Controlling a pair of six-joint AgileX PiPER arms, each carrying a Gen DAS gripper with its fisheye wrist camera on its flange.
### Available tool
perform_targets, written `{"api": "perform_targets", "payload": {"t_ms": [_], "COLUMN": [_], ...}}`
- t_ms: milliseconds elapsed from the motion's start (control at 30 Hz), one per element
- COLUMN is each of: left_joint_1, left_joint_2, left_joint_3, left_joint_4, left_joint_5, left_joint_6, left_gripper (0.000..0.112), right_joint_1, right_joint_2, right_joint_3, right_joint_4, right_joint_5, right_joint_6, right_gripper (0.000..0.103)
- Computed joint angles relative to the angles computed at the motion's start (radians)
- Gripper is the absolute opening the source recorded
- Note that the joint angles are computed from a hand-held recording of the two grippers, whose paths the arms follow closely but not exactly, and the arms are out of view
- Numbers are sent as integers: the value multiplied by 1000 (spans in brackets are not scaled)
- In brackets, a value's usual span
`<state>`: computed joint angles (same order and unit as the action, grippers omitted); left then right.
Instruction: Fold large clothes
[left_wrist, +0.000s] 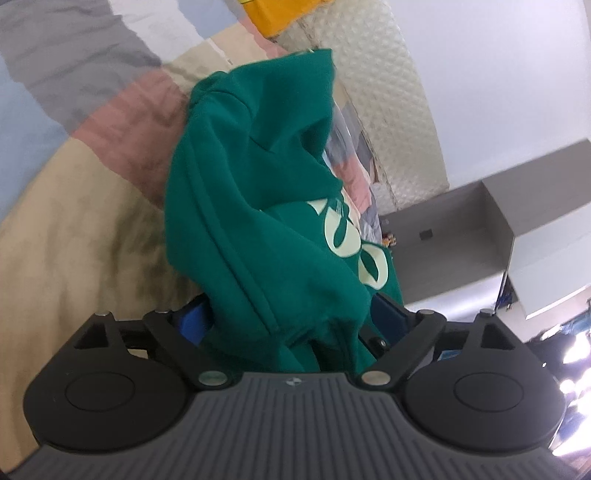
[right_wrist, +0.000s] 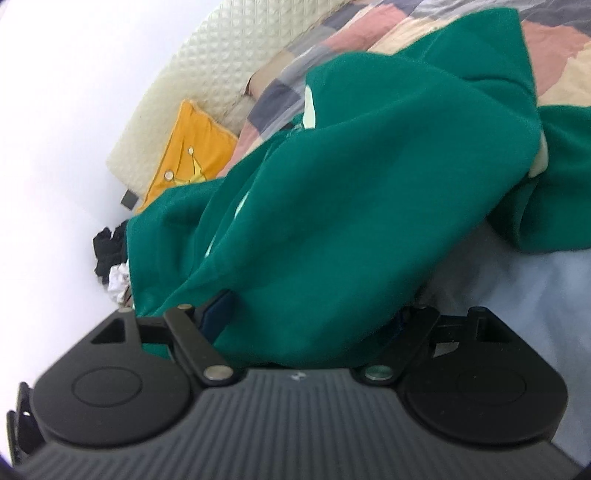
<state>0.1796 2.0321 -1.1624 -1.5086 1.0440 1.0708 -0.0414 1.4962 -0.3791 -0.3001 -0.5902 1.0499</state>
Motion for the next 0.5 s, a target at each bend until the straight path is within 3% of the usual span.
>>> {"api": "perform_targets", "payload": {"t_ms": [67, 133, 200, 267, 367, 500], "left_joint_1": [-13, -27, -42, -60, -64, -22], "left_joint_2": [-13, -15, -10, -8, 4, 81], "left_joint_3": [8, 5, -8, -8, -5, -22], "left_joint_4": [6, 16, 48, 67, 44, -56], "left_joint_5": [-18, -33, -48, -87, -112, 29], "left_joint_6": [31, 44, 26, 11, 22, 33], "left_gripper": [93, 93, 93, 93, 92, 90], "right_joint_1": [-21, -47, -56, -55, -59, -138], "right_joint_2": [13, 17, 3, -20, -71, -128], "right_joint_3": [-7, -7, -3, 2, 32, 98], "right_joint_4": [-65, -123, -148, -146, -154, -223], "right_joint_5": [-5, -16, -3, 13, -16, -178], "right_joint_6": [50, 90, 94, 83, 80, 141], "right_gripper": [75, 62, 30, 18, 13, 13]}}
